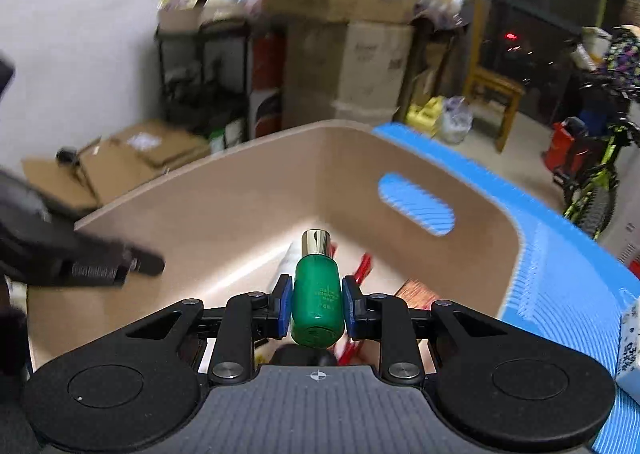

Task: Organize rigid objects
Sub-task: 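Carry the green bottle into the bin and release it, then move the right gripper to the green ointment tin and grasp it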

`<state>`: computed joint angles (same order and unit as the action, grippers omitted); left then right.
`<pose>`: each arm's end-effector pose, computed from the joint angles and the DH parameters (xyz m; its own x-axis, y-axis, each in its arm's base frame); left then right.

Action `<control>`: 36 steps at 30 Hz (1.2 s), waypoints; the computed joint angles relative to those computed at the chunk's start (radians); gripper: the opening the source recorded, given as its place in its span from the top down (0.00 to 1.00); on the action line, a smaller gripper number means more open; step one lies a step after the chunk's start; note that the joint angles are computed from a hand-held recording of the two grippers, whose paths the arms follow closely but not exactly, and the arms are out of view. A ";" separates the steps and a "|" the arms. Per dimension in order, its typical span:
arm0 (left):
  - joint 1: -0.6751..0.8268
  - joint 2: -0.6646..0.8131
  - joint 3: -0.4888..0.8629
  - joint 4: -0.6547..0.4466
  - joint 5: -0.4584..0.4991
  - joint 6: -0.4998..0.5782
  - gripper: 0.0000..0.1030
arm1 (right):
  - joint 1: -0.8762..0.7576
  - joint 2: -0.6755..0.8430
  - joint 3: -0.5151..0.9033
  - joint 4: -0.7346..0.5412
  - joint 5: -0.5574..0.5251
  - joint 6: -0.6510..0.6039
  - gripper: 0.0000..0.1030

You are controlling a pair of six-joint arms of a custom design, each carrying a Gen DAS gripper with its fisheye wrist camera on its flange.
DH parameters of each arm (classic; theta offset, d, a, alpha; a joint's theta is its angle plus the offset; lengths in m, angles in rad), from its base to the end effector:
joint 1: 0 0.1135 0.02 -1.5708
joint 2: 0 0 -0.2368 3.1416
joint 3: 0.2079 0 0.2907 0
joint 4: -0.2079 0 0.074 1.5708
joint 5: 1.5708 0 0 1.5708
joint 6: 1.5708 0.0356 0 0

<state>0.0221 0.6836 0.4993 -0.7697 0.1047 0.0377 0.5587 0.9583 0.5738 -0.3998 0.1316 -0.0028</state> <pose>0.1903 0.0005 0.1807 -0.8135 0.0195 -0.5812 0.0692 0.9956 -0.0634 0.2123 0.1272 0.1790 -0.5977 -0.3769 -0.7076 -0.4484 0.8888 -0.0947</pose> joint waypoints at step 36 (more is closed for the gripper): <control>0.000 0.007 0.002 0.003 -0.003 -0.001 0.90 | -0.658 -0.163 -0.059 0.047 -0.252 -0.099 0.31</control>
<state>0.0219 0.6907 0.5017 -0.7663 0.1022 0.0366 -0.0997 0.7953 0.5148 -0.3524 -0.1207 -0.1019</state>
